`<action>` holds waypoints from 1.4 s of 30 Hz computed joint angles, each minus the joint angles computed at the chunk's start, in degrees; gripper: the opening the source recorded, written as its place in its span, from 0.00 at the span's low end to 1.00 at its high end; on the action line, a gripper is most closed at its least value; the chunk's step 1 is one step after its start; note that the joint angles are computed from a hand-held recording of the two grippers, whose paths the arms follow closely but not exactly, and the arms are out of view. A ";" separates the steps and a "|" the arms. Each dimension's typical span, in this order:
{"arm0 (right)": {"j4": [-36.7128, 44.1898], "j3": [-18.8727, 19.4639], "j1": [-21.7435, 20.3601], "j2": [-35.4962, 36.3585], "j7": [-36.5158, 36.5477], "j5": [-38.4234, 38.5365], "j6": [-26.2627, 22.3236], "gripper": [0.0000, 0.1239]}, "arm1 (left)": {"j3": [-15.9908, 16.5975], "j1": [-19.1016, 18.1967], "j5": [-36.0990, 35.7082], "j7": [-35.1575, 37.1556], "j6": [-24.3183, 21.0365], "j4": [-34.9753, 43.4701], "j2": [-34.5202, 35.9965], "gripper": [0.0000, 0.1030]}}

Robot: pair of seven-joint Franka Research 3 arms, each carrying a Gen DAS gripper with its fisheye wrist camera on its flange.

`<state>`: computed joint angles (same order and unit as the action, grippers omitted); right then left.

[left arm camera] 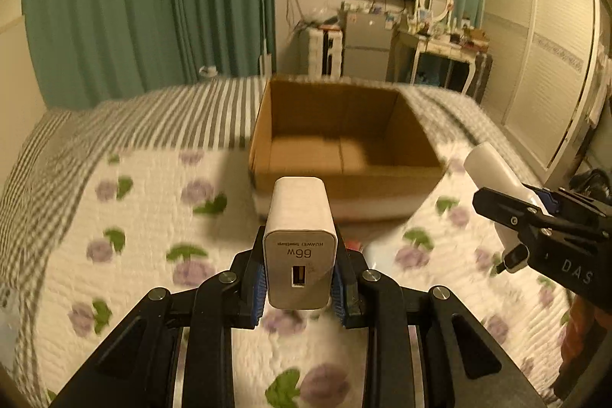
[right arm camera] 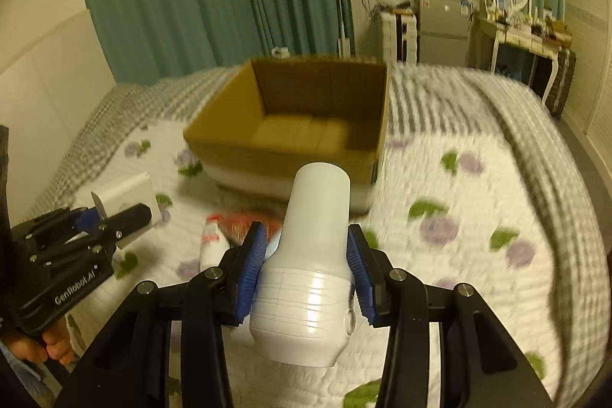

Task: Organize rigid objects
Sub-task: 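Carry the charger and cylinder over the box and open both tools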

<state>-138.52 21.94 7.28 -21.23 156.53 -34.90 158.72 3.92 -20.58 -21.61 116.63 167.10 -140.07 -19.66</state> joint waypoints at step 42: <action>17.82 -19.70 9.10 11.32 -8.72 -7.29 -2.79 0.77 | -14.96 13.95 14.08 -9.93 -0.71 20.97 15.37 0.63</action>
<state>-120.70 2.23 16.38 -9.91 147.81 -42.19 155.93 -11.04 -6.63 -7.53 106.70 166.39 -119.10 -4.29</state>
